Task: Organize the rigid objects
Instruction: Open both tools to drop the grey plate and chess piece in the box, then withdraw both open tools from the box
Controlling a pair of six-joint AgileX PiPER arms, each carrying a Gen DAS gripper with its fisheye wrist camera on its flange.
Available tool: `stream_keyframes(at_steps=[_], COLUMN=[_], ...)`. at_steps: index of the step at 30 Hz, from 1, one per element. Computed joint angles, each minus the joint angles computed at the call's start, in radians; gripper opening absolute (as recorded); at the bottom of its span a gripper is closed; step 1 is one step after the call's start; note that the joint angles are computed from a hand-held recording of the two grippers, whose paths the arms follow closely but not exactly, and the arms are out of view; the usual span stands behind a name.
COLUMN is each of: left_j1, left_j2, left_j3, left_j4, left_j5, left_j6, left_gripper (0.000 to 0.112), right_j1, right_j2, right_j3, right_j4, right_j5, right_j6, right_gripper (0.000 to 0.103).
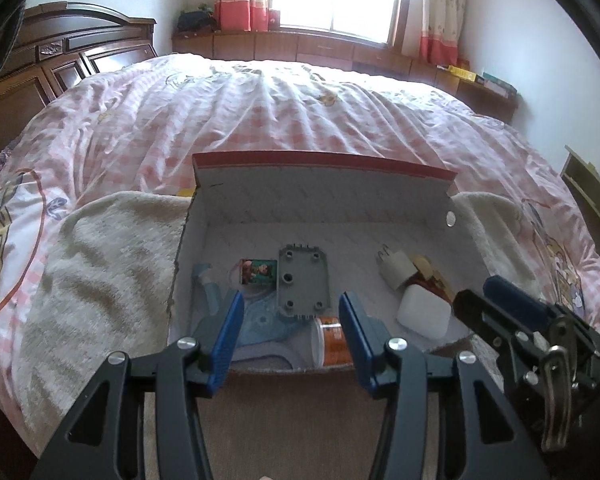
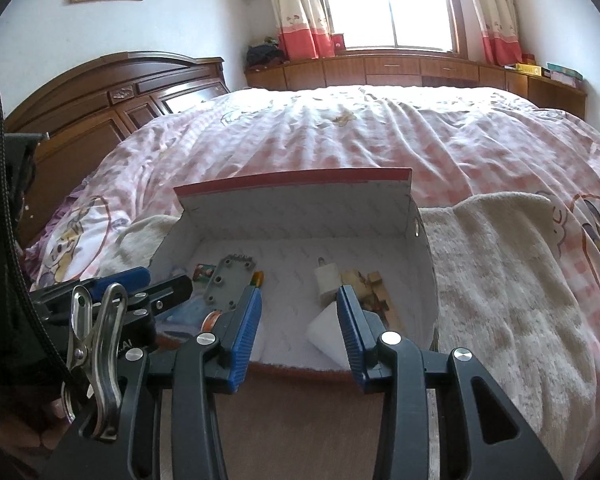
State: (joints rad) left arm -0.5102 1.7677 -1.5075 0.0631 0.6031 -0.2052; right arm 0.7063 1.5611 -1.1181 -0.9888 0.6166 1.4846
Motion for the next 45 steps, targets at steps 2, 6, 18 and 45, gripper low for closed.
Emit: stream_keyframes(at_steps=[2,6,18,45], left_j1=[-0.001,-0.01,-0.039,-0.066], left_j2=[-0.018,-0.055,-0.142,-0.054], left_j3=[0.022,0.07,0.233,0.399], left_j4=[0.001,0.016,0.073,0.283], left_j5=[-0.004,-0.014,-0.07,-0.239], left_j6=[-0.002,-0.02,-0.084,-0.324], left_gripper=[0.052,0.052,0.052,0.054], right_j1=[0.016,0.047,0.144,0.105], right_j2=[-0.01,-0.029,-0.058,0.043], right_j3=[0.009,0.028,0.109,0.23], right_j4=[-0.006,-0.021,-0.073,-0.082], right_j5=[0.01,0.029,0.088,-0.005], right_j6=[0.014,0.041,0.173,0.31], right_gripper=[0.04,0.04,0.04,0.04])
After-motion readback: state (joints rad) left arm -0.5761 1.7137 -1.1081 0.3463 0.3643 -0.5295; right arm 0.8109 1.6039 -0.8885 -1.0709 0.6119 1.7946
